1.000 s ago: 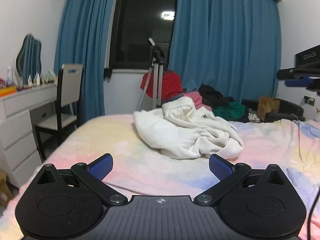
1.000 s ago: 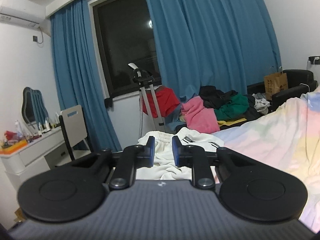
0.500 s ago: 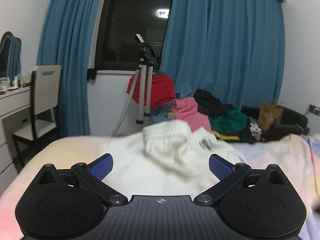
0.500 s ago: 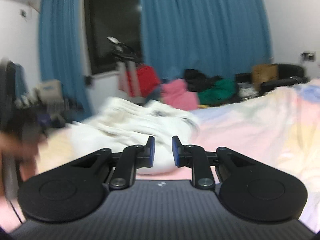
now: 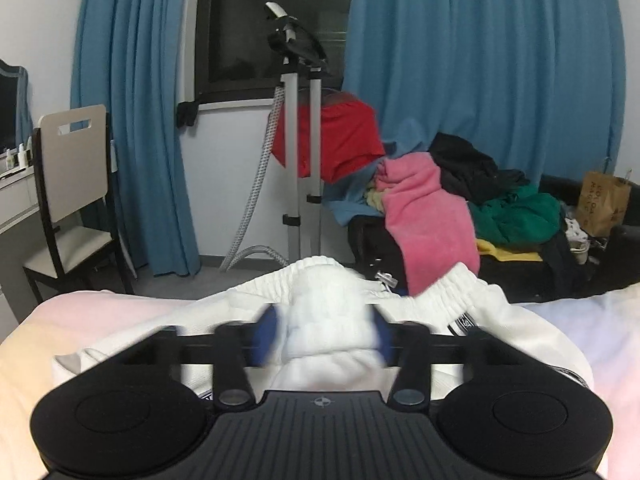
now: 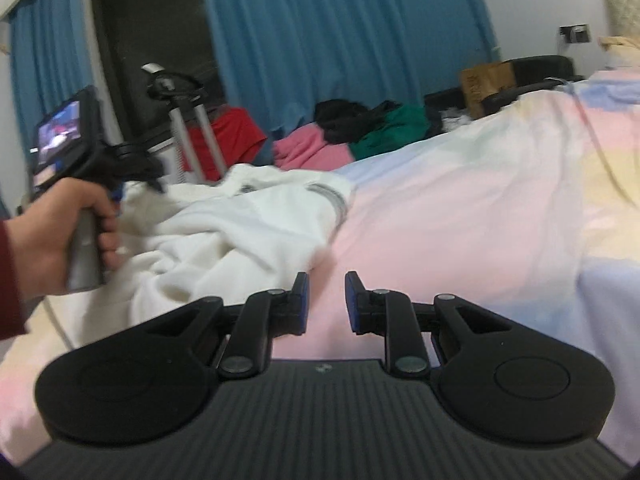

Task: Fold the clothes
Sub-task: 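Grasp a ribbed cuff of the white pants with the left gripper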

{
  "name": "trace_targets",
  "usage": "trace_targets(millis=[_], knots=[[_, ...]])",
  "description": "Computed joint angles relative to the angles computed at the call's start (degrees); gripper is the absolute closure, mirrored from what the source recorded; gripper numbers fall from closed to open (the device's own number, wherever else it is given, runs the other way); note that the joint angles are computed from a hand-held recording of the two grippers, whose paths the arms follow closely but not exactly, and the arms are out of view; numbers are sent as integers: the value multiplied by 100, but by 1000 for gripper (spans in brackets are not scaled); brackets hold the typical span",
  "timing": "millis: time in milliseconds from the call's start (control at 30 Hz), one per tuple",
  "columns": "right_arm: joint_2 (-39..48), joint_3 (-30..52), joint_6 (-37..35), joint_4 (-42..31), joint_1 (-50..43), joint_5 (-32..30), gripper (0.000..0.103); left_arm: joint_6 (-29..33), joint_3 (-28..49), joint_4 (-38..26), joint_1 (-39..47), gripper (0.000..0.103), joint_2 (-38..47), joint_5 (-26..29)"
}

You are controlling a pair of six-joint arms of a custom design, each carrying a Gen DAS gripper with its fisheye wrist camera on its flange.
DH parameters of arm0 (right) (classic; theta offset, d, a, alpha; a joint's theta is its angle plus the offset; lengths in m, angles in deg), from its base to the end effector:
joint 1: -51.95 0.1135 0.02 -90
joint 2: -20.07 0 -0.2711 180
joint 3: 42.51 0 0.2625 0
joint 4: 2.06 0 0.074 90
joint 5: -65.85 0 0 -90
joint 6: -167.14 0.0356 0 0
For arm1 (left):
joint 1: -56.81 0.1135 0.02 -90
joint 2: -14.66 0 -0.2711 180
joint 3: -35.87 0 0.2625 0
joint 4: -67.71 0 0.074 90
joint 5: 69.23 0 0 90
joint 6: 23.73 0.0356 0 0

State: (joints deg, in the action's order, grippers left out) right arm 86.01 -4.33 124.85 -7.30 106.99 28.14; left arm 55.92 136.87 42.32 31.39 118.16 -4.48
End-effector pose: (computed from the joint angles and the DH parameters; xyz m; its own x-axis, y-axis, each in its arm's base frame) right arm 0.1503 0.1659 0.1866 -0.2996 0.3612 -0.8831 0.1494 0.9319 0.3305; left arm 0.4034 -0.1749 0.3160 -0.4242 0.0217 -0.9053 -0.0290 0.9989 0.0375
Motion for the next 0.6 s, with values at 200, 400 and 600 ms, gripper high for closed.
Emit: trace_targets(millis=[200, 400, 600], knots=[[-250, 20, -183, -95, 348, 693, 80, 994, -1468, 788, -622, 81, -1580, -284], [-1100, 208, -140, -1064, 1235, 1762, 80, 1011, -2946, 125, -2172, 81, -3993, -1141], [-1212, 1409, 2750, -5242, 2699, 2890, 80, -1894, -3327, -2968, -5446, 82, -5607, -3745]])
